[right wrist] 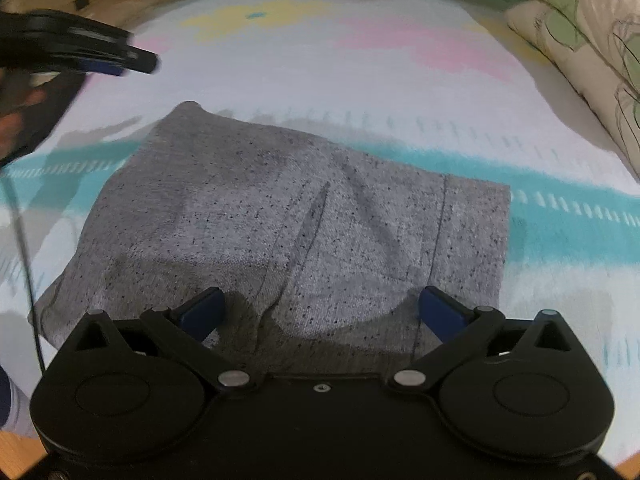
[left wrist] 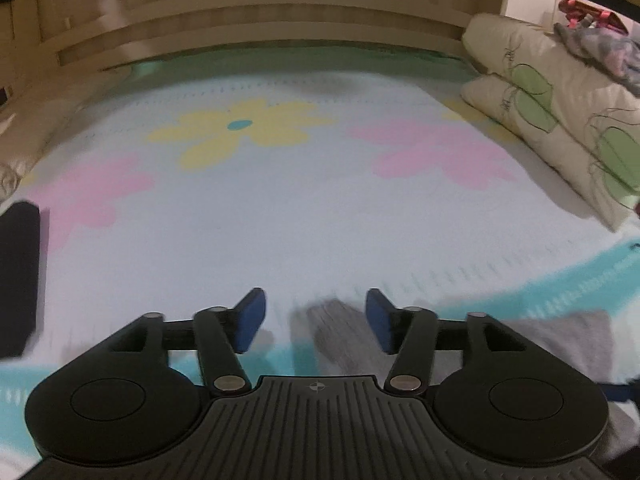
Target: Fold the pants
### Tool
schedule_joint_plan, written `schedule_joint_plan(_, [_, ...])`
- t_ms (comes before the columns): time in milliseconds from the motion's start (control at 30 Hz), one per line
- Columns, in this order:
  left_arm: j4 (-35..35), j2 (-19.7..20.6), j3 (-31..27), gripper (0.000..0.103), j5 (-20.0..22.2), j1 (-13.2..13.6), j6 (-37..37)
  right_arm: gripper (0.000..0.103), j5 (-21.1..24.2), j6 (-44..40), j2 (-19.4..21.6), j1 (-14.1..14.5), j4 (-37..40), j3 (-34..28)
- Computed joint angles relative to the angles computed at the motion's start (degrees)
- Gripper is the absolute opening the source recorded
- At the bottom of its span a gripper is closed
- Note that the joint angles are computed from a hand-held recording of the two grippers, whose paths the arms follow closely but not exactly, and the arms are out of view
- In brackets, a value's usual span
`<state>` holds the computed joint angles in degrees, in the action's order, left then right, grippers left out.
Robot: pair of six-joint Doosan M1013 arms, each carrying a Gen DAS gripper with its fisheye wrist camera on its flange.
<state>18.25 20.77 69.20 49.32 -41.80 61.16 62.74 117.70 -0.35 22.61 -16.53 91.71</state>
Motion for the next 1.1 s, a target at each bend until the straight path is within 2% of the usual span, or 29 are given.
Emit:
schedule_joint_plan(100, [-1.5,-1.3,1.5,0.062,2.3,-0.9,0.7,0.103,1.7,1.6,0.6,0.3,-0.5,-0.9])
schedule_joint_plan(200, [0.2,-2.2,2.9,0.062,5.2,-2.1,0.1,0.103,0.9,3.3,0.1,0.5,-1.1,-0.3])
schedule_joint_plan(300, [1.0,-2.9,4.6,0.063,7.2,-3.3,-0.2,0.103,2.1,4.4,0.0,0.7,-1.7,-0.5])
schedule_joint_plan(400, [-1.1,-3.6,6.6,0.063,6.7,-3.4,-0.4,0.102,4.1,3.6,0.0,-0.1,0.5,-1.5])
schedule_joint_plan(533, [-6.7,-3.2,7.7,0.064,6.5,-2.6,3.2,0.102,5.9,1.5,-0.4,-1.4,1.9,-2.4])
schedule_joint_plan(667, [-5.4,-3.5,9.1,0.079,4.2,-2.3,1.4,0.102,8.0,4.5,-1.2,-1.9,-1.3,-1.8])
schedule_joint_plan(767, [-7.5,-3.4,9.3,0.083,3.6,-1.4,0.7,0.102,9.7,6.9,-1.5,-4.1,0.5,-1.4])
schedule_joint_plan(933, [-10.3,-2.8,9.4,0.092,2.8,-0.9,-0.5,0.103,5.3,6.4,-3.6,-12.4,17.8,2.0])
schedule_joint_plan(1100, [-15.3,-2.1,9.2,0.099,1.7,0.4,0.4,0.103,-4.3,9.7,-7.1,-15.6,23.8,6.5])
